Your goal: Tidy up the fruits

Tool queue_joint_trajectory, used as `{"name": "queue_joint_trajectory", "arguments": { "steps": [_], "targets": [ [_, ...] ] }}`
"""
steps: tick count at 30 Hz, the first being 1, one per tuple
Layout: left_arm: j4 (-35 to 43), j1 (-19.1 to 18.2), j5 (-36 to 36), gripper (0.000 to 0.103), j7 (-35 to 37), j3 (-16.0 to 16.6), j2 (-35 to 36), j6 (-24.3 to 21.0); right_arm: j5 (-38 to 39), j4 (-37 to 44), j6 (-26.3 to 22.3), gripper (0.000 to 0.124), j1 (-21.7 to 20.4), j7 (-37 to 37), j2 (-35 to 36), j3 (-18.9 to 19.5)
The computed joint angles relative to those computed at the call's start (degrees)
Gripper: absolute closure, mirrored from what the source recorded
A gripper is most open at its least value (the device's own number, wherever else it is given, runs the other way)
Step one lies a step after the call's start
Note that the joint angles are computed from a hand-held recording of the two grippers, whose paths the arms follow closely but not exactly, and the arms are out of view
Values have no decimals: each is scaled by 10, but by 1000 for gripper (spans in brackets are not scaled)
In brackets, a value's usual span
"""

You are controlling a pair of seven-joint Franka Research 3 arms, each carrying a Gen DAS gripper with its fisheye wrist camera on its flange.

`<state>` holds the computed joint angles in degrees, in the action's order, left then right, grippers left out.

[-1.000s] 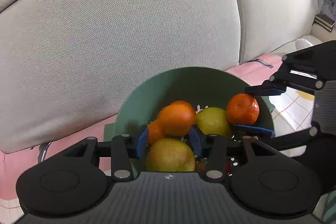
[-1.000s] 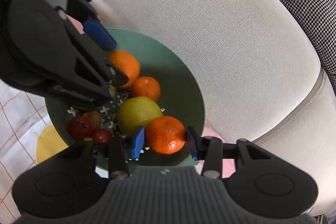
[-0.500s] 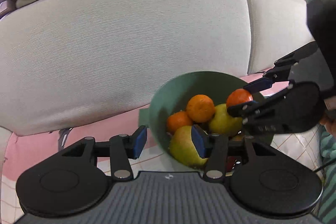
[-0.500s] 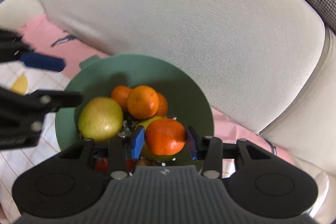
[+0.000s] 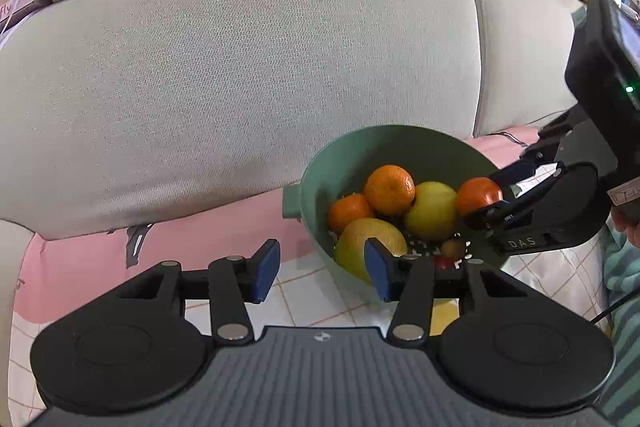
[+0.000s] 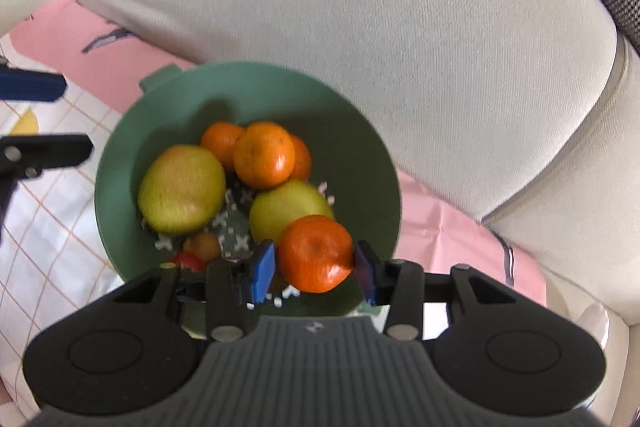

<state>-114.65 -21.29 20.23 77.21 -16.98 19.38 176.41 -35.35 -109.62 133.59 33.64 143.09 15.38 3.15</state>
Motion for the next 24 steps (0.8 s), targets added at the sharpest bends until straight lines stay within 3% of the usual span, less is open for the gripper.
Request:
{"name": "queue_joint_trajectory", "arguments": {
  "steps": [5,11,15,18,22,24],
  "targets": [
    [-19,4,4,45,2,2,-17,4,25,-16,19,83,-6,-2,-3,3],
    [-42,2,10,45,-10,8,-45,13,9,-1,-5,84,8,-7,-2,4],
    [-68,19,-2,45,-5,-6,-74,24,-7,-5,-12,81,14,11,-20,7],
    [-88,20,-2,45,-6,-4,-98,34,-34,-8,-19,67,21,40,-37,13],
    [-122,18,3,43,-25,9,-137,59,-104,-20,-26,61,33,107,-70,27],
    [-136,-7,55,42,-78,48,-156,74,-153,-26,-31,52,40,152,-85,39]
  ]
}}
